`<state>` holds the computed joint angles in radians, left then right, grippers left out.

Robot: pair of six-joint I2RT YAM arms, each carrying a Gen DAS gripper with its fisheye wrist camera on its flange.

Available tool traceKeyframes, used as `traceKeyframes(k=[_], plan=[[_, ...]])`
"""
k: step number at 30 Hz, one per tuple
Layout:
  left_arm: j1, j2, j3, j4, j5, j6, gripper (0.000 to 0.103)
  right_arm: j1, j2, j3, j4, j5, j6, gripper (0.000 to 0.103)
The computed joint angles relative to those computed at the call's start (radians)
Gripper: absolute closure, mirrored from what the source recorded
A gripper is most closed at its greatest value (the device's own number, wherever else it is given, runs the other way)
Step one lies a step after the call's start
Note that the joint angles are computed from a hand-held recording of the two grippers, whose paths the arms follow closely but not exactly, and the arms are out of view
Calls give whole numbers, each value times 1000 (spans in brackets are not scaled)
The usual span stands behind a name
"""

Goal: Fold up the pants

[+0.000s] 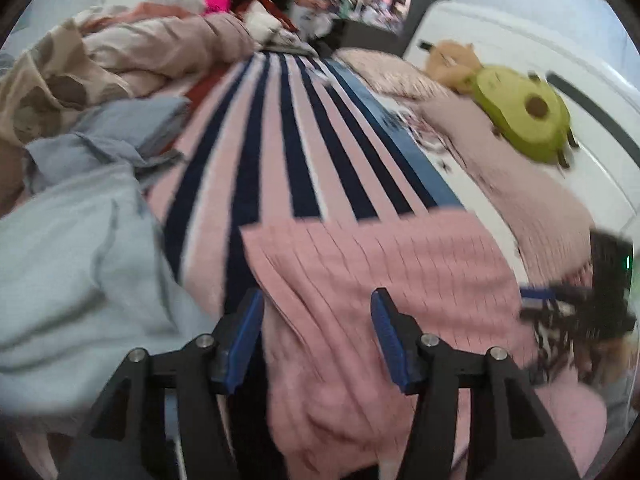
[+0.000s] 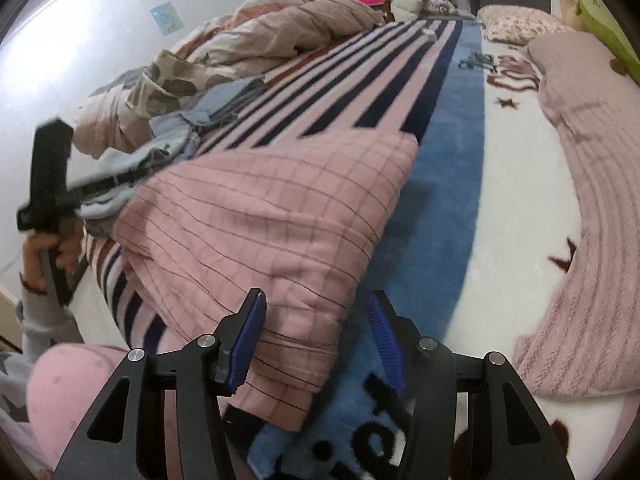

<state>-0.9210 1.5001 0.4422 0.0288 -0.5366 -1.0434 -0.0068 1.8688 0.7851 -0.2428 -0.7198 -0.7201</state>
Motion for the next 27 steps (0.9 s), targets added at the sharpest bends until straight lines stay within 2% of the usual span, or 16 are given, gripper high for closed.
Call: traceKeyframes(k=[6,8,10,13,16,19,22,27], plan=[[-119,84,-11,90,-7,-51,52,37,-11,-65,106,91,18,53],[-185,129,43,32,-75,-52,52,16,8,-50,101,87,41,48],[-214,121,55,-10,-106,-92,52,3,10,-49,109,91,52,48],[-223,10,-28,24,-129,-156,52,-6,-19,-72,141,120,55,48],[-243,-19,16,-189,-189,-245,54,-17,-21,-71,144,129,55,48],[-277,-19,28,-270,-203,-294,58,-16,-18,-76,158,137,62,49],[-268,35,53,-297,-191,-304,60,-13,-23,-85,183,159,69,49],[-287,157,108,-206,-174,-236,62,-4,-33,-102,223,204,96,49]])
